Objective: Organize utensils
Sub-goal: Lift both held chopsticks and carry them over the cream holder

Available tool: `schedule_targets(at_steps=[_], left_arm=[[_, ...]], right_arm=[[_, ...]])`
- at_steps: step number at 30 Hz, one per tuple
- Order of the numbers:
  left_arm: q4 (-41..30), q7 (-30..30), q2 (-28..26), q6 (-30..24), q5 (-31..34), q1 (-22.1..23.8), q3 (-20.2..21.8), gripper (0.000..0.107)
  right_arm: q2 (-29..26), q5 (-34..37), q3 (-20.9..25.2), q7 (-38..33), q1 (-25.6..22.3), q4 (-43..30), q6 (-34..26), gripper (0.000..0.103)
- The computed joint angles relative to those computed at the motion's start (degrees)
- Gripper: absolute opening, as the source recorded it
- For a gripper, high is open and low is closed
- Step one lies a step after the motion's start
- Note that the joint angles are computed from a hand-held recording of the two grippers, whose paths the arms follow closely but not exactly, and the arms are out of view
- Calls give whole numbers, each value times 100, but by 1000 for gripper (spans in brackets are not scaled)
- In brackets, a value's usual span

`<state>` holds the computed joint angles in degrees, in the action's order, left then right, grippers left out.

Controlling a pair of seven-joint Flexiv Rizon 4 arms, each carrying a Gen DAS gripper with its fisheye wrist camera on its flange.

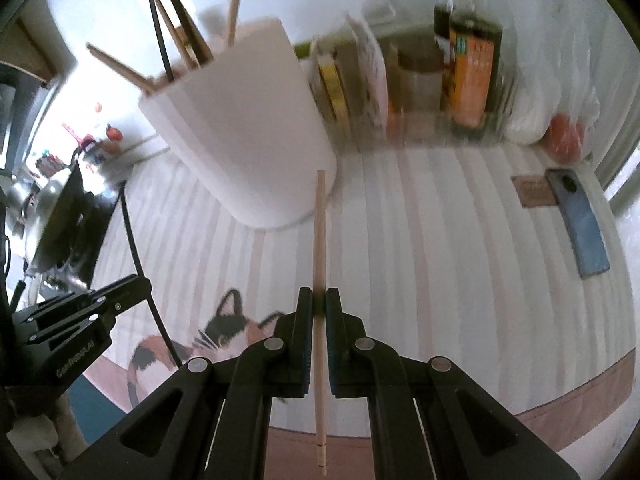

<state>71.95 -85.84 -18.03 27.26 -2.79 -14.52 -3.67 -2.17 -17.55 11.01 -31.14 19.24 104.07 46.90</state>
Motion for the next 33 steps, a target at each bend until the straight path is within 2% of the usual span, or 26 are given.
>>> schedule_targets(at_steps=[16,24,33], left_arm=[[-522,-56,78,666,-408,155,-44,3],[-1208,-170,-25,738,-505,228,-47,3],[-2274,-216,-318,721,-548,241,-60,3]], right_arm=[[-28,-1160,-166,553,-78,-587,655,6],[-273,-1526,-315,423,-66,-1394,901,6],[-891,-1970,-633,222,144,-2678,1134,6]])
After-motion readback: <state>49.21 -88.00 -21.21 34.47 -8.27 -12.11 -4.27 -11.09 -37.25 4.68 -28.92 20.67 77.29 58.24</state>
